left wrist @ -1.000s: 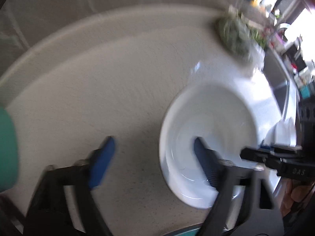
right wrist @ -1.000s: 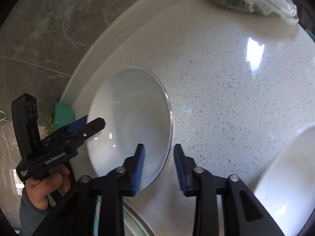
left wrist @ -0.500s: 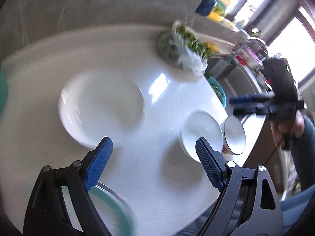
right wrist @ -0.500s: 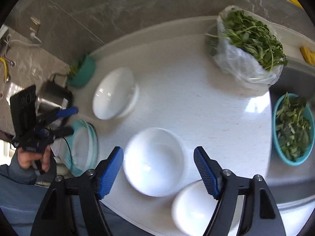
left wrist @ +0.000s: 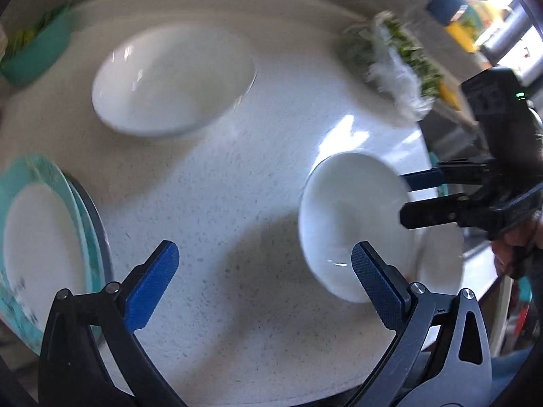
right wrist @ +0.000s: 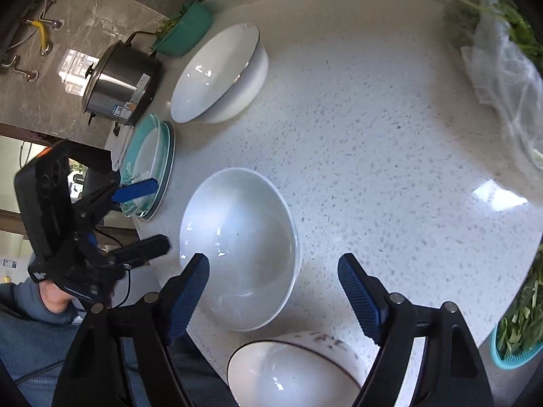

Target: Organize plates and bowls

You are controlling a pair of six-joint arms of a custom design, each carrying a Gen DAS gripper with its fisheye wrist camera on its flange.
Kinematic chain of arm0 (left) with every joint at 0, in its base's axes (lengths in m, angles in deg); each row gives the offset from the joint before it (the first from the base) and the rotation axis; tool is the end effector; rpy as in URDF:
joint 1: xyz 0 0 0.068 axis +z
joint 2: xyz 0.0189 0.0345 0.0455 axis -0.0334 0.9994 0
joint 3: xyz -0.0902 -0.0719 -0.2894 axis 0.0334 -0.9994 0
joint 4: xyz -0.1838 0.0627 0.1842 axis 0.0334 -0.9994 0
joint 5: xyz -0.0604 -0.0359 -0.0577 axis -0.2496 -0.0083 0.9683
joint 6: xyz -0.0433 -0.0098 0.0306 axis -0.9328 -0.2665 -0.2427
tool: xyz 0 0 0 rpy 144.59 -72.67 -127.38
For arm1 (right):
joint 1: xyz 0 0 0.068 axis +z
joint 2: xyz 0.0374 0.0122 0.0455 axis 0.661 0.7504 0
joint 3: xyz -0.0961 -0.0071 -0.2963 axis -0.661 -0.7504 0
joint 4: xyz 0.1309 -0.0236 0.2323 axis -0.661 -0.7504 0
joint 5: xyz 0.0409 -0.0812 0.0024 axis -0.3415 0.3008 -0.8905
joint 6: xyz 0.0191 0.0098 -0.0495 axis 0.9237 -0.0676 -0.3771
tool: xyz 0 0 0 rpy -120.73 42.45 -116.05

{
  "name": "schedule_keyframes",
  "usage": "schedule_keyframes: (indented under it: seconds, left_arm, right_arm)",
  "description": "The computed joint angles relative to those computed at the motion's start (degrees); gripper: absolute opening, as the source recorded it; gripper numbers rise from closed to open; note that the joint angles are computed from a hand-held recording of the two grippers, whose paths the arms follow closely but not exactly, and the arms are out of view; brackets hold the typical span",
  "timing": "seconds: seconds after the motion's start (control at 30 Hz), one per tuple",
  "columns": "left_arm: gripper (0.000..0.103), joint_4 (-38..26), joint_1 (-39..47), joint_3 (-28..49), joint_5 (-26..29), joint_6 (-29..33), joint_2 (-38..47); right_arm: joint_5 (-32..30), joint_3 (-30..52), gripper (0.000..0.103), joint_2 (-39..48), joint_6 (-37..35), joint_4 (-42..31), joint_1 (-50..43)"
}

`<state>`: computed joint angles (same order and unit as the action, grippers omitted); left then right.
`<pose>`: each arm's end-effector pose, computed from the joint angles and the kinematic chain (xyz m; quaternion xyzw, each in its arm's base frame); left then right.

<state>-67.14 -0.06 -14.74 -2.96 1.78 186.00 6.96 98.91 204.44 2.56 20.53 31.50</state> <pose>0.2781 0.0024 0.0506 -0.1050 0.9798 -0.1040 0.1350 0.3551 -0.0454 0.0855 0.3374 -0.8937 -0.2942 0.0296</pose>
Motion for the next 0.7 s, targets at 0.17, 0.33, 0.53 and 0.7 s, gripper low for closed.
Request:
schedule_keyframes:
  seconds: [0.17,0.33,0.53,0.7]
  left_arm:
    - [0.102,3.59,-3.75,0.42,-3.77,-5.11,4.70]
    - [0.064,5.50,-4.56,2.70,-3.03,-6.43,10.40]
    - [0.038,8.41,-4.13,3.35,0.60,-5.41,12.55]
    - [0.022,7.87,-4.62,4.50,2.94,-5.85,12.94]
  right_arm:
    - [2.47,2.44,0.076,3.29,-0.06,-0.55,-0.26]
    - [3.18,2.07,0.065,4.44,2.06,0.70,1.46]
    - [4.76,1.05,0.036,5.40,3.03,1.80,2.56]
    - [2.77,1.13,0.019,5.75,2.83,0.79,2.10]
